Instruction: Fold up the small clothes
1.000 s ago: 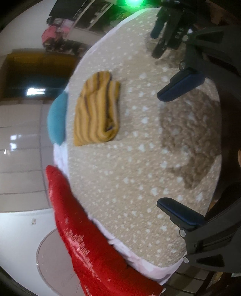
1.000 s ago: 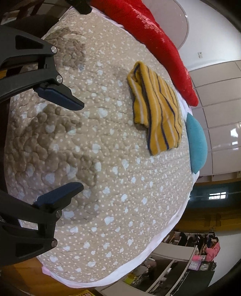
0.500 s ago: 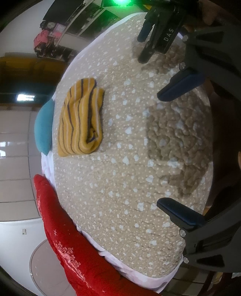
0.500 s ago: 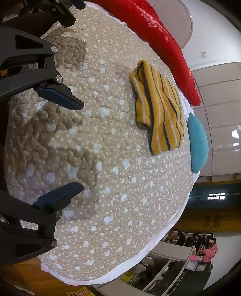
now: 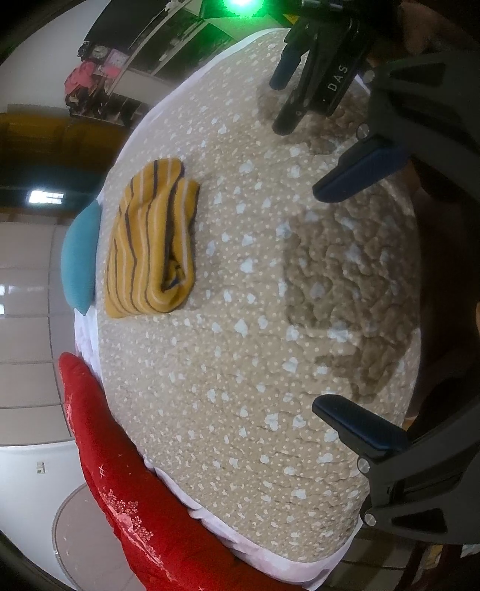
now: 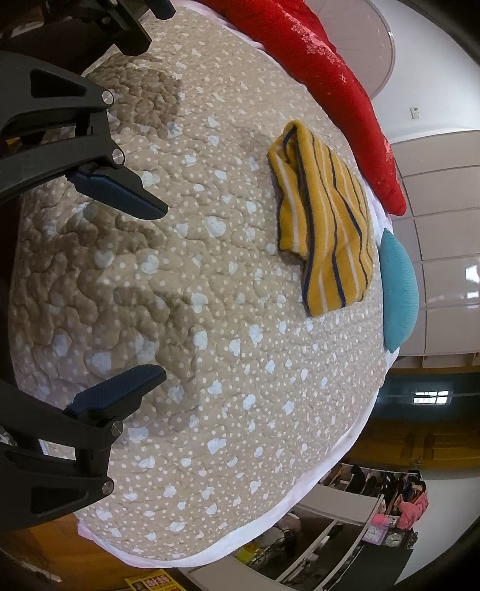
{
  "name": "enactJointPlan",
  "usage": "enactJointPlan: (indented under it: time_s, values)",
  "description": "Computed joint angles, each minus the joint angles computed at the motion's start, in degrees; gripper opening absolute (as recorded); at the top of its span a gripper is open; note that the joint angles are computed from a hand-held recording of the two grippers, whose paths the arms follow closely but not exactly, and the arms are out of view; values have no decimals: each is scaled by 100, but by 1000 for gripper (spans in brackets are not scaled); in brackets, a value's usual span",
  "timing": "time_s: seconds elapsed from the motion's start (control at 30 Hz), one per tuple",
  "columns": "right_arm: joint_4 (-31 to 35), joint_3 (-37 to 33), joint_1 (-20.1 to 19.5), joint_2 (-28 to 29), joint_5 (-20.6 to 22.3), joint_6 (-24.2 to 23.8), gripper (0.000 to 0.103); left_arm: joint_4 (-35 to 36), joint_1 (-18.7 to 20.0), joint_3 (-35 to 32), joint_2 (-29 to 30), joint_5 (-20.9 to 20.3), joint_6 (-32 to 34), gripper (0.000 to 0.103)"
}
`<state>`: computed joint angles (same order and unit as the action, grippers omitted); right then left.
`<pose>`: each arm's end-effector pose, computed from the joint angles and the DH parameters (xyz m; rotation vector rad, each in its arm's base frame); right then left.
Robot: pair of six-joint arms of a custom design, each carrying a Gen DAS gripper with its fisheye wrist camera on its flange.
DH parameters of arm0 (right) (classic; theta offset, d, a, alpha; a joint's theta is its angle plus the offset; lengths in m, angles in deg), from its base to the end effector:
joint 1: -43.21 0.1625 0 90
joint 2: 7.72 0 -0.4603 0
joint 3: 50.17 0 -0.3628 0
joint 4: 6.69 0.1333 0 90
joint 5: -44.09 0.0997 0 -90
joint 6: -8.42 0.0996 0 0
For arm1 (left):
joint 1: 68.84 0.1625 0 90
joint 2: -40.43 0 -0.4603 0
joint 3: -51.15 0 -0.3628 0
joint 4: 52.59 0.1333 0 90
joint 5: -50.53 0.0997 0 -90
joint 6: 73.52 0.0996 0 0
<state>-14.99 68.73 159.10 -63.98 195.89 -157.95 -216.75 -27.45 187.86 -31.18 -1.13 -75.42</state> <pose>0.2020 -0.3119 0.1267 -0.1772 -2.1256 1.0578 -0.1777 -0.4166 0.2088 0.9445 2.3643 -0.5598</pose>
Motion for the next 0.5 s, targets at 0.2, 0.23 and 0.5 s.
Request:
enactJointPlan:
  time_s: [0.2, 0.23, 0.5]
  values:
    - [12, -16, -18, 24, -4, 8, 85, 82, 49, -33, 8, -39, -42, 103]
    - [12, -16, -18, 24, -4, 8, 85, 91, 58, -40, 13, -45, -42, 103]
    - [30, -25, -43, 68, -4, 41, 85, 234, 126, -95, 31, -122, -96, 103]
